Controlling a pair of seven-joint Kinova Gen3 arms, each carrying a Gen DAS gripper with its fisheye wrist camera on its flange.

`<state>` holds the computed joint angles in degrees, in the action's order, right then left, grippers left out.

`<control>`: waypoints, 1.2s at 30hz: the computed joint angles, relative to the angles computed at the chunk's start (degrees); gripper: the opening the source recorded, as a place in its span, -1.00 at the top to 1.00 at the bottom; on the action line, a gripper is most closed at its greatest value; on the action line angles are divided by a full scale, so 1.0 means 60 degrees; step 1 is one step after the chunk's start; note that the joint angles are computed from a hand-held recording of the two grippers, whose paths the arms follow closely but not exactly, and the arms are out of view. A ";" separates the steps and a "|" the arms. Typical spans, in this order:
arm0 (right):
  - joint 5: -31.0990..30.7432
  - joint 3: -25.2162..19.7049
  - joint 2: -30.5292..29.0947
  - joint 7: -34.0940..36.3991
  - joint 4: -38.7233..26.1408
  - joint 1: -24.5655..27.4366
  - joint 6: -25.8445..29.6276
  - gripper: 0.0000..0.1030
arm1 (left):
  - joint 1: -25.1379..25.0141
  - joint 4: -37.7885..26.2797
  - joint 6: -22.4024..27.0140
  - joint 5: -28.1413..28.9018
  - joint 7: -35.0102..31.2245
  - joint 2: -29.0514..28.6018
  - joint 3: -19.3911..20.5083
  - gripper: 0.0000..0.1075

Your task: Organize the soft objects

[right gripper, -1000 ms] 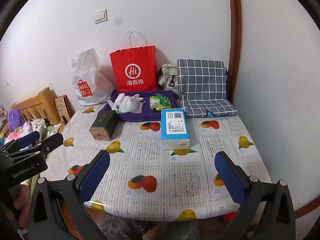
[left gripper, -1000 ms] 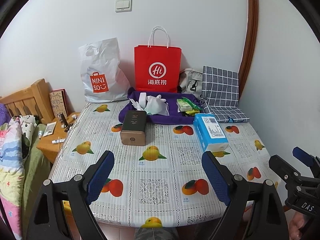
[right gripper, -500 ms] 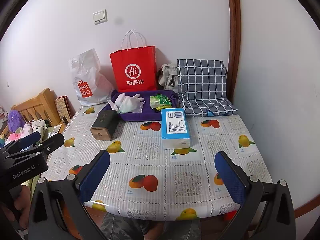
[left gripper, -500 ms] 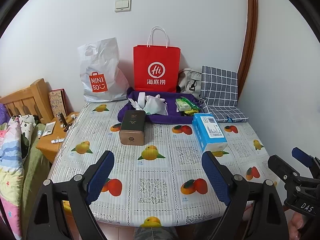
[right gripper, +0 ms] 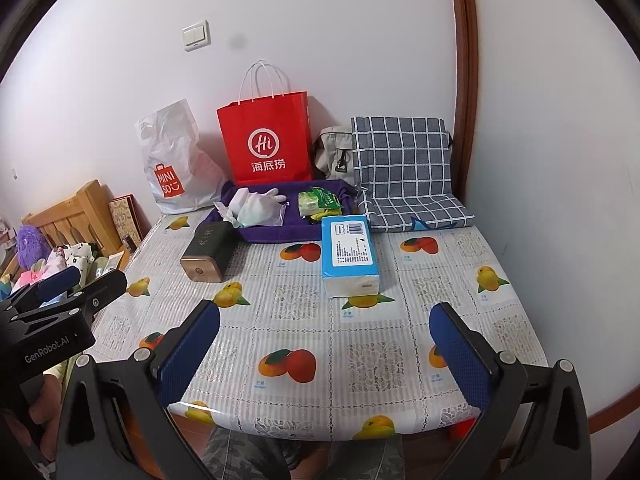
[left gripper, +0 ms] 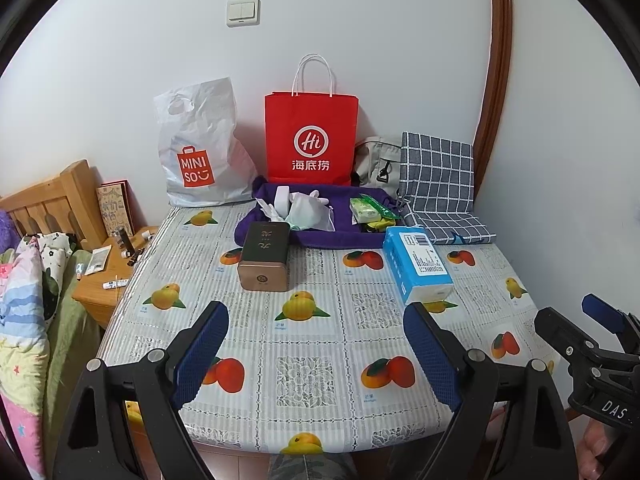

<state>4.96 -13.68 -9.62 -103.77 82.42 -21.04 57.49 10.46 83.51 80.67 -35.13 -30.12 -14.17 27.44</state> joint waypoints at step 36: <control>-0.0014 -0.0083 -0.0147 -0.0115 0.0104 -0.0010 -0.0013 -1.00 | 0.0247 -0.0070 0.0168 -0.0173 0.0145 0.0116 -0.0004 -0.66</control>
